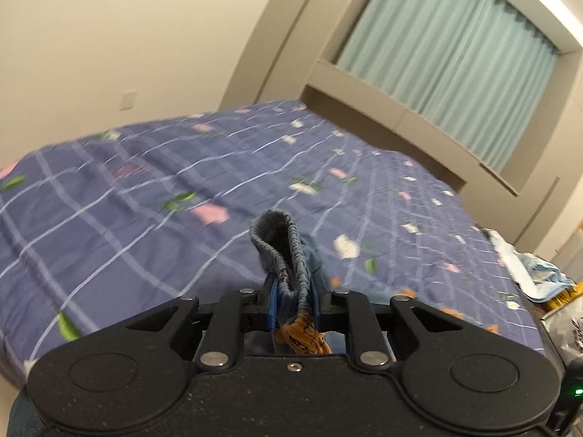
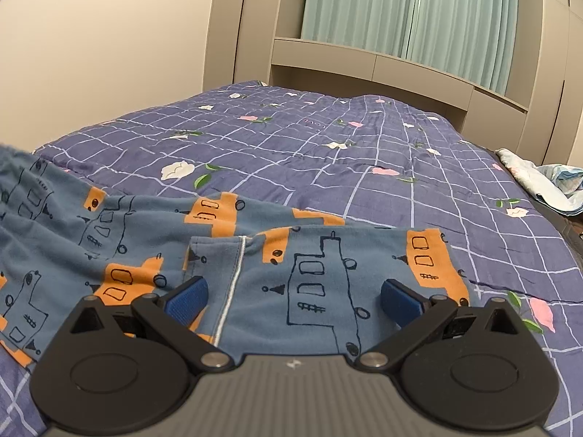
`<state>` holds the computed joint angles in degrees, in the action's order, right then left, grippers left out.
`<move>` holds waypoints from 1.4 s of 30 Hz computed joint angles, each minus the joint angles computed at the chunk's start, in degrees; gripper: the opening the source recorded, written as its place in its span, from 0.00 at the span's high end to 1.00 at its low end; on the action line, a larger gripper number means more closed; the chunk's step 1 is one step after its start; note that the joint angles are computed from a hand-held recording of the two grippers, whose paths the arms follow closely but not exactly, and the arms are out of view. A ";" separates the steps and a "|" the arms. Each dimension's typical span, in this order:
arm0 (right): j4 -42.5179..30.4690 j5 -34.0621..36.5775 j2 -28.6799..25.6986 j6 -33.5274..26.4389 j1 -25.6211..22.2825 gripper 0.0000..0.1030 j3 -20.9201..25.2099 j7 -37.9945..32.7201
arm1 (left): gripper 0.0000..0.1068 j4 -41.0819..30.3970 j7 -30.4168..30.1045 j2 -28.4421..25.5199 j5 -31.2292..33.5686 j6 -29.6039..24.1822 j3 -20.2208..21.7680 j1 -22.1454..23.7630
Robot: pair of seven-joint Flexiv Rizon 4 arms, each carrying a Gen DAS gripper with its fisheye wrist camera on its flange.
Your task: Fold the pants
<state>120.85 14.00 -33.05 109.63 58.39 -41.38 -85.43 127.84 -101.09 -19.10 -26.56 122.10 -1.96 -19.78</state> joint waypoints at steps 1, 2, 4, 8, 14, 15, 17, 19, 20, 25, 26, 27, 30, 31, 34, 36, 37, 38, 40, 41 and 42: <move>-0.01 -0.06 0.16 -0.01 -0.22 0.00 0.26 0.02 | 0.82 -0.41 0.10 0.09 0.65 -0.08 -0.28 0.15; -0.03 -0.14 0.34 0.00 -0.52 0.00 0.61 0.04 | 0.82 -0.89 0.25 0.19 1.36 -0.26 -0.59 0.28; 0.02 -0.25 0.87 0.04 -0.82 0.00 0.99 0.01 | 0.82 -2.11 0.93 0.27 2.72 -0.95 -1.08 0.35; 0.38 0.30 1.90 1.14 -1.14 0.00 1.27 -0.84 | 0.82 -5.30 2.30 0.09 5.58 -2.73 -2.26 0.39; 2.05 2.21 3.64 1.90 0.78 0.00 -2.23 -4.15 | 0.82 -11.94 2.63 -1.33 12.31 -6.93 -6.46 2.15; 2.43 2.78 3.78 2.01 1.15 0.00 -3.07 -4.55 | 0.82 -13.23 2.77 -1.74 13.45 -8.00 -7.24 2.35; 3.44 3.93 4.36 2.50 1.75 0.00 -4.77 -5.28 | 0.82 -15.77 3.48 -2.73 15.38 -10.13 -8.52 2.30; 4.61 5.16 5.29 3.02 1.90 0.00 -6.10 -5.85 | 0.82 -18.34 4.36 -4.14 17.57 -11.99 -10.42 2.72; 5.21 5.74 5.69 3.32 1.89 0.00 -6.66 -6.17 | 0.82 -19.82 5.11 -5.04 18.22 -13.06 -10.85 2.32; 8.41 8.66 6.28 4.73 2.55 0.00 -10.79 -8.08 | 0.83 -27.60 7.79 -10.89 18.82 -16.62 -12.75 -0.11; 9.15 9.31 6.42 5.02 2.64 0.00 -11.57 -8.36 | 0.83 -29.22 8.23 -12.15 18.62 -17.37 -12.90 -0.81; 9.72 9.82 6.53 5.14 2.75 0.00 -12.25 -8.58 | 0.83 -30.70 8.79 -13.37 18.65 -18.08 -13.46 -1.10; 11.12 10.74 6.77 4.94 2.71 0.00 -14.08 -8.57 | 0.83 -35.83 11.09 -17.27 18.04 -20.95 -10.51 -5.48; 11.53 10.87 6.75 4.86 2.58 0.00 -14.40 -8.35 | 0.83 -37.61 11.67 -18.68 17.52 -22.41 -8.98 -7.10; 12.51 10.60 6.68 4.56 2.04 0.00 -14.93 -7.51 | 0.80 -40.89 12.72 -21.82 15.97 -27.08 -8.96 -7.87; 13.22 10.56 6.55 4.73 2.34 0.00 -15.41 -7.08 | 0.79 -40.32 13.31 -22.83 15.16 -26.80 -13.62 -4.86; 13.55 10.57 6.55 4.83 2.52 0.00 -15.56 -6.83 | 0.78 -39.88 13.44 -22.97 15.13 -25.98 -14.49 -4.33; 13.81 10.50 6.60 5.00 2.38 0.00 -15.37 -6.59 | 0.77 -39.58 13.68 -23.09 15.29 -25.22 -15.01 -4.02; 14.05 10.35 6.69 5.00 2.38 0.00 -15.29 -6.32 | 0.65 -38.51 14.67 -23.05 15.84 -24.45 -18.13 -1.73; 13.92 10.17 6.58 4.98 2.14 0.00 -15.09 -6.20 | 0.51 -37.57 15.10 -22.92 16.10 -23.92 -20.61 0.15; 13.92 10.17 6.44 5.10 2.21 0.00 -15.05 -6.10 | 0.44 -36.54 15.04 -22.59 16.17 -23.13 -22.33 1.51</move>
